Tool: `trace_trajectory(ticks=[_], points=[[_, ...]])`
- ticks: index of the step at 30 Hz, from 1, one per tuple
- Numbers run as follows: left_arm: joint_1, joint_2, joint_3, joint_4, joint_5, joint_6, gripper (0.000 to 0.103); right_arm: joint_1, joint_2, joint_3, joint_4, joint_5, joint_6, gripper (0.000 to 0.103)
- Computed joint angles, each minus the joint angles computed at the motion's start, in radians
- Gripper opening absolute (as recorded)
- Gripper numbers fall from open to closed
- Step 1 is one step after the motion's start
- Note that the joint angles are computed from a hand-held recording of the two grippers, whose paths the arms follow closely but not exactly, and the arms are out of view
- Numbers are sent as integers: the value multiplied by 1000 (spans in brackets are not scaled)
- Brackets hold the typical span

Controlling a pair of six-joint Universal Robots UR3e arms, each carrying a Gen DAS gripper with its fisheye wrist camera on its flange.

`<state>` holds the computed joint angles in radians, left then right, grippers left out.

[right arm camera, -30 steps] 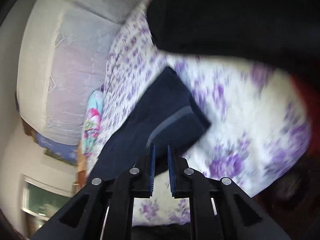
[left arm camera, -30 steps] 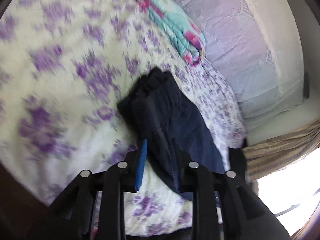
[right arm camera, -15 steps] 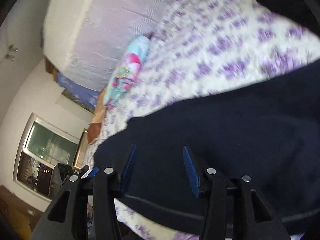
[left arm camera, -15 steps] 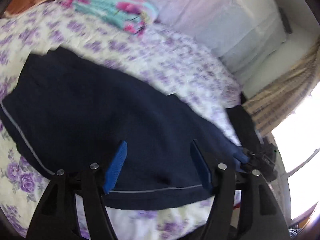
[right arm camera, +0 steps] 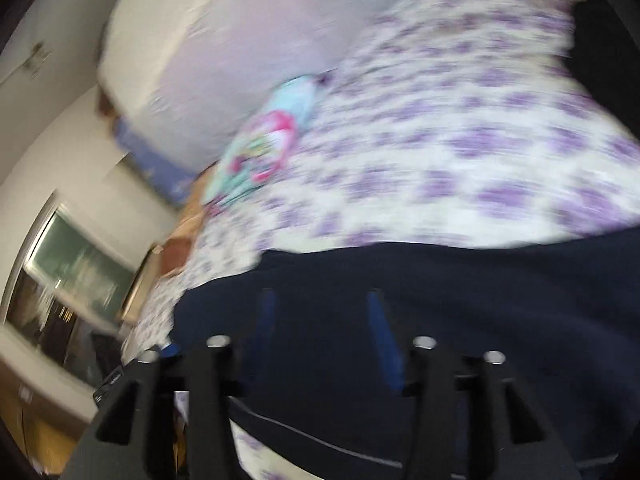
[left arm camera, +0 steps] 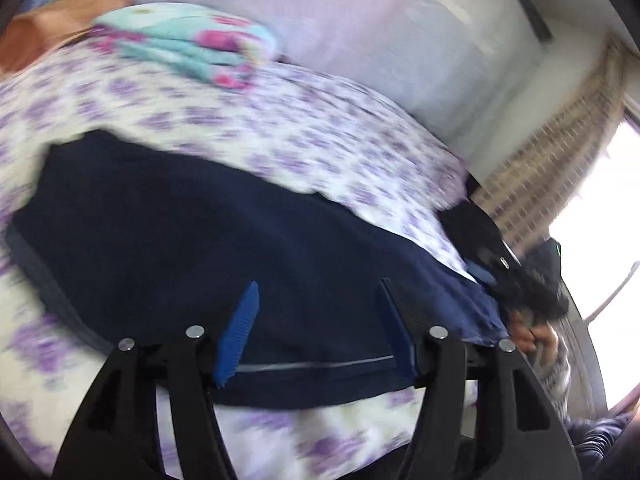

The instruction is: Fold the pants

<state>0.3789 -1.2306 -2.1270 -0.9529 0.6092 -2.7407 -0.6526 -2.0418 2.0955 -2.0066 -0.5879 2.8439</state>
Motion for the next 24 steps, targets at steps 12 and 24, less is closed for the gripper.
trace_trajectory(ticks=[12,24], points=[[-250,-125,-87,319,275,-20,58,142,473,-205,6,-80,72,12],[-424,-419,89,577,287,-320,81,411,1064,-1218,384,-92,51,50]])
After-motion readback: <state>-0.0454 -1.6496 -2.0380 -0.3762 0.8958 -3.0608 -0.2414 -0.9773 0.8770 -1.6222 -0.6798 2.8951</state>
